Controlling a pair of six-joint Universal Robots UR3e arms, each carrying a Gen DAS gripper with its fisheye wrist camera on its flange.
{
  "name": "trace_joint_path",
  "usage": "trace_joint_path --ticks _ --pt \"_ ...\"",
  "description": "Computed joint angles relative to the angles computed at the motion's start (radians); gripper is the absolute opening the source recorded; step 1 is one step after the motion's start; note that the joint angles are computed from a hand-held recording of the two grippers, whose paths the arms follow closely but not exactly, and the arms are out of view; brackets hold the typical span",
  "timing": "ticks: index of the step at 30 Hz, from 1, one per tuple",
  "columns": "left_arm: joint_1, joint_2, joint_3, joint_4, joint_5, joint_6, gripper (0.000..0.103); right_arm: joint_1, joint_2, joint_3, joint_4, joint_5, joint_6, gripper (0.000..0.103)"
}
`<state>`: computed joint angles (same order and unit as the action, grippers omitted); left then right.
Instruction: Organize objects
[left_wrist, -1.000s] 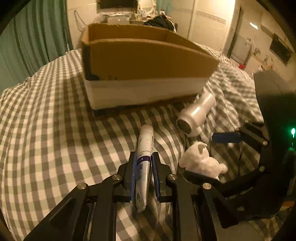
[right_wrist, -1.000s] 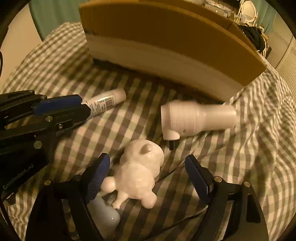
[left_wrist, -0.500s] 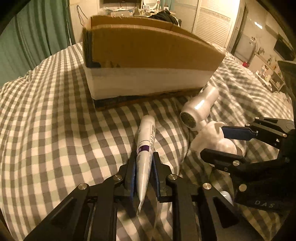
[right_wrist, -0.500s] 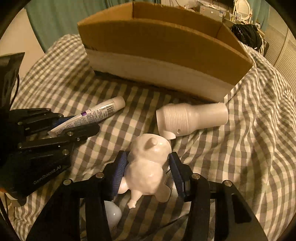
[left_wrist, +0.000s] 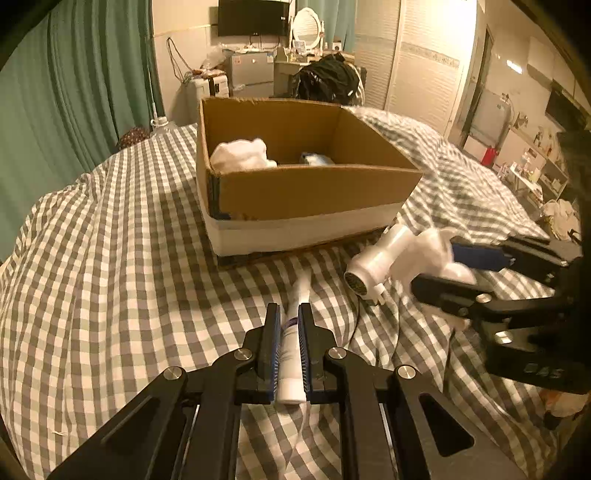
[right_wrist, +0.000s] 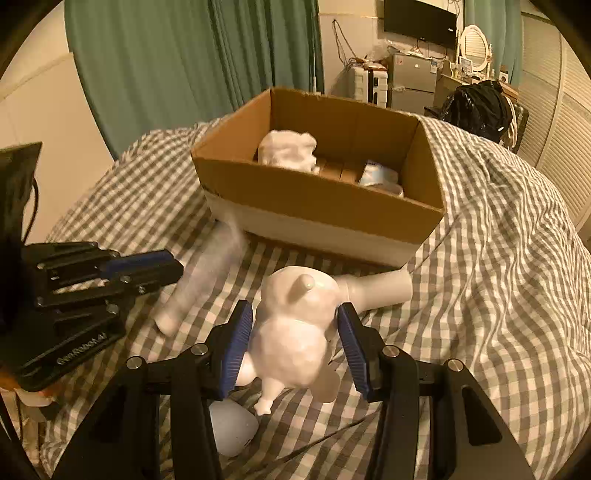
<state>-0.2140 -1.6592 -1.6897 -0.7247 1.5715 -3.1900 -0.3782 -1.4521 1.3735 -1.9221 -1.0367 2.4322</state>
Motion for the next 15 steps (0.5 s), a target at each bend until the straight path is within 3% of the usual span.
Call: trace_joint_path --ticks 5,9,12,15 --pt "-0.045 -0.116 0.061 -0.026 0.066 -0.024 0.016 -0.022 -0.005 0.004 0.020 0.021 -0.007 0.048" --pt "-0.043 -0.180 0.097 -0.063 0.011 -0.028 0.033 -0.034 -0.005 0.016 0.030 0.024 -0.011 0.048" --pt "-0.063 -0.192 0.093 -0.051 0.007 -0.022 0.054 -0.041 0.013 0.005 0.025 0.019 0.003 0.048" --pt "-0.087 -0.199 0.096 -0.034 -0.007 -0.013 0.057 -0.052 0.034 -0.010 0.017 0.010 0.024 0.048"
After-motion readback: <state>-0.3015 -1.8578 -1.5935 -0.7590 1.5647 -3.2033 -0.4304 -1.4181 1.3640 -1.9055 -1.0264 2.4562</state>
